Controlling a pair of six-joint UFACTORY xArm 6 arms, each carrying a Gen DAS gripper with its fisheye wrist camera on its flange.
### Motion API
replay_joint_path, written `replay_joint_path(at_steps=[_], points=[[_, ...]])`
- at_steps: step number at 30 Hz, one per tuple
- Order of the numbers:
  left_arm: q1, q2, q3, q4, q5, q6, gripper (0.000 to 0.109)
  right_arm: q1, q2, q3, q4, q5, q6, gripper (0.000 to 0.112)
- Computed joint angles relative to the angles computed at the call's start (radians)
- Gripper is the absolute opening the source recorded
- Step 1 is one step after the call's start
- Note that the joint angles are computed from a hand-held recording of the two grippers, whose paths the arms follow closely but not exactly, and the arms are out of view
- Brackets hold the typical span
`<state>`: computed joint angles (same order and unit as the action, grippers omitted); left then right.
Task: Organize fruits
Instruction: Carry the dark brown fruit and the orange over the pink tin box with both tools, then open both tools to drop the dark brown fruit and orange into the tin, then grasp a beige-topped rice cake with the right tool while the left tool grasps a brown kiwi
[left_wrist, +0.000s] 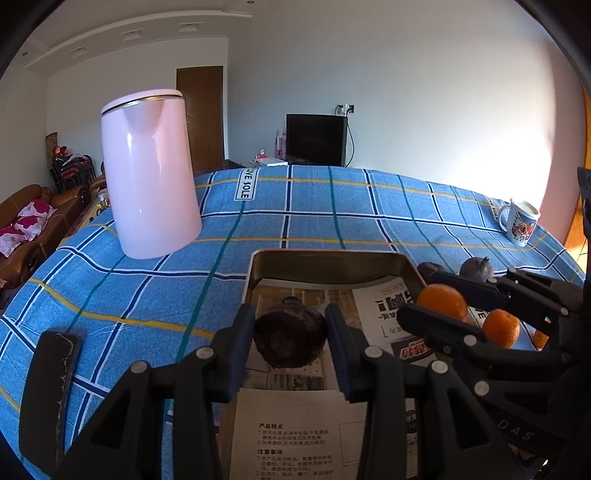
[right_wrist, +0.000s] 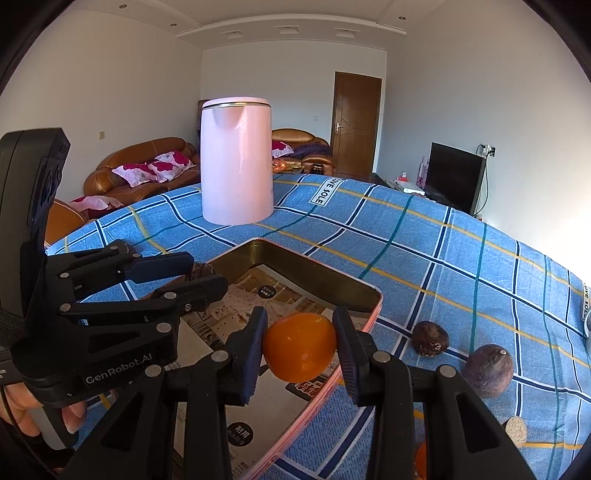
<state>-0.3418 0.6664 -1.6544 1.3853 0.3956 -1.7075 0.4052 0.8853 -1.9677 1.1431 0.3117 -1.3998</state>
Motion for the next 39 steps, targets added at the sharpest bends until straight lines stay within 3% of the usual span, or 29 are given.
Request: replay_joint_path(at_steps=[6, 9, 10, 13, 19, 23, 29, 32, 33, 34, 35, 39], points=[[0.0, -0.007, 0.009, 0.003, 0.011, -0.012, 0.042, 0.004, 0.035, -0.038, -0.109, 0.012, 0.104, 0.039], [-0.01, -0.017, 0.018, 0.031, 0.048, -0.039, 0.05, 0.005, 0.04, -0.045, -0.128, 0.019, 0.122, 0.041], [-0.014, -0.022, 0.024, 0.038, 0.06, -0.048, 0.055, 0.005, 0.034, -0.038, -0.109, 0.014, 0.108, 0.048], [-0.026, -0.06, 0.066, 0.116, 0.063, -0.149, 0.072, -0.012, -0.011, 0.015, 0.005, 0.026, 0.024, 0.063], [-0.07, -0.095, 0.098, 0.245, 0.047, -0.276, 0.074, -0.083, -0.202, 0.277, 0.361, -0.027, -0.325, 0.07], [-0.106, -0.054, 0.044, 0.246, 0.01, -0.255, 0.077, -0.148, -0.274, 0.399, 0.463, -0.034, -0.402, 0.071], [-0.165, 0.042, -0.078, 0.149, -0.006, -0.051, 0.077, -0.168, -0.28, 0.446, 0.384, -0.02, -0.353, 0.071], [-0.177, 0.071, -0.113, 0.1, -0.005, 0.02, 0.077, -0.168, -0.258, 0.432, 0.302, 0.0, -0.274, 0.069], [-0.177, 0.077, -0.118, 0.081, -0.01, 0.036, 0.077, -0.172, -0.245, 0.422, 0.24, 0.012, -0.211, 0.063], [-0.175, 0.083, -0.124, 0.061, -0.015, 0.052, 0.076, -0.177, -0.232, 0.412, 0.175, 0.025, -0.144, 0.047], [-0.174, 0.088, -0.129, 0.047, -0.02, 0.062, 0.076, -0.186, -0.227, 0.404, 0.147, 0.056, -0.114, 0.042], [-0.19, 0.098, -0.139, 0.038, -0.017, 0.084, 0.073, -0.193, -0.244, 0.425, 0.214, 0.068, -0.19, 0.036]])
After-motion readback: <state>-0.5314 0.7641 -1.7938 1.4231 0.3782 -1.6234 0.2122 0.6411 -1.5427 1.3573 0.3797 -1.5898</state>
